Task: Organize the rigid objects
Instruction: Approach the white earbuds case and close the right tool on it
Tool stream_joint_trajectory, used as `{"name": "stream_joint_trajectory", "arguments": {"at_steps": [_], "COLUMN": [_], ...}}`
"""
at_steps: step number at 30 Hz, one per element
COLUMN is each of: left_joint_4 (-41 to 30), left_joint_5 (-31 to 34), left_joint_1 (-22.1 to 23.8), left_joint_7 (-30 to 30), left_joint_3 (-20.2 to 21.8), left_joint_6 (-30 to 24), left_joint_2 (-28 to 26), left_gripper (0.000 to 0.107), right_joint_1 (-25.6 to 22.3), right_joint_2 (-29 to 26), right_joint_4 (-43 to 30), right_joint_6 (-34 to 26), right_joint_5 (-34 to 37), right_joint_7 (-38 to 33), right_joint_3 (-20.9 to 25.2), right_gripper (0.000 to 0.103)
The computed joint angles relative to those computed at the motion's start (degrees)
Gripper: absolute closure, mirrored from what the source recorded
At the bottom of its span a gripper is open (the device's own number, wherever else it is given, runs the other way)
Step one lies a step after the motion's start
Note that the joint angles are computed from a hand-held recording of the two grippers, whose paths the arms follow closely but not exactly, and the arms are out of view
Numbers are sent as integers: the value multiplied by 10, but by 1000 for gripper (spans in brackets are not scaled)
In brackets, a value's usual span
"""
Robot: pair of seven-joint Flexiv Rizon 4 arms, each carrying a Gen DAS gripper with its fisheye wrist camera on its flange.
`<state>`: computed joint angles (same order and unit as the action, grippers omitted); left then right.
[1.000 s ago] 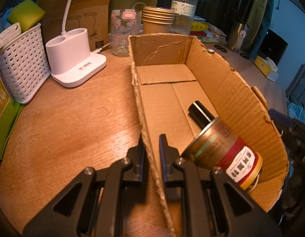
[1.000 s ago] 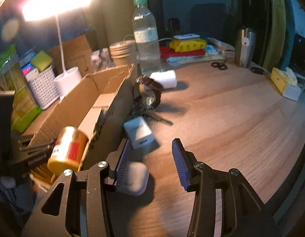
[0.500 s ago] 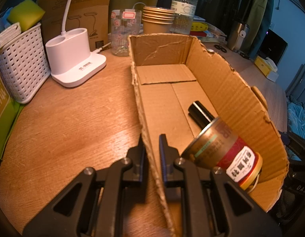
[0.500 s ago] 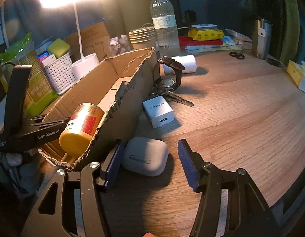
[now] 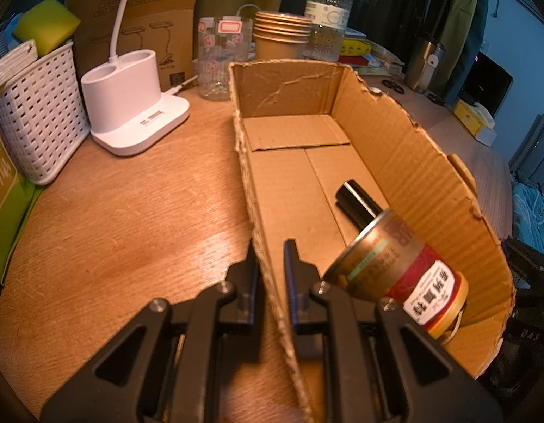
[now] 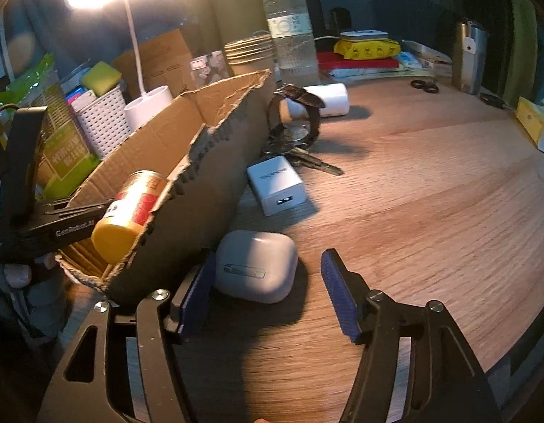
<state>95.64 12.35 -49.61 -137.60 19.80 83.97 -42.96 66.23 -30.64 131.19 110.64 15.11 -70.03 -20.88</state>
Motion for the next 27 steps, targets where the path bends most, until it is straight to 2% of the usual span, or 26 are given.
{"name": "stream_joint_trajectory", "arguments": {"at_steps": [6, 10, 13, 18, 22, 27], "left_joint_4": [0, 0, 0, 0, 0, 0], "left_joint_5": [1, 2, 2, 2, 2, 2], "left_joint_1": [1, 1, 2, 2, 2, 2], "left_joint_7": [-1, -1, -1, -1, -1, -1], "left_joint_3": [-1, -1, -2, -2, -2, -2], "left_joint_6": [0, 0, 0, 0, 0, 0], "left_joint_2": [0, 0, 0, 1, 1, 0], "left_gripper": [94, 94, 94, 94, 94, 94], "right_joint_1": [21, -19, -4, -60, -131, -99], "right_joint_2": [-1, 0, -7, -6, -6, -15], "right_joint_4": [8, 4, -4, -17, -24, -26], "right_joint_6": [-2, 22, 14, 17, 19, 16], "right_joint_5": [12, -1, 5, -18, -49, -33], "right_joint_7": [1, -7, -26, -37, -37, -44], "right_joint_3": [-29, 15, 2, 56, 121, 88], "right_gripper": [38, 38, 38, 38, 38, 38]}}
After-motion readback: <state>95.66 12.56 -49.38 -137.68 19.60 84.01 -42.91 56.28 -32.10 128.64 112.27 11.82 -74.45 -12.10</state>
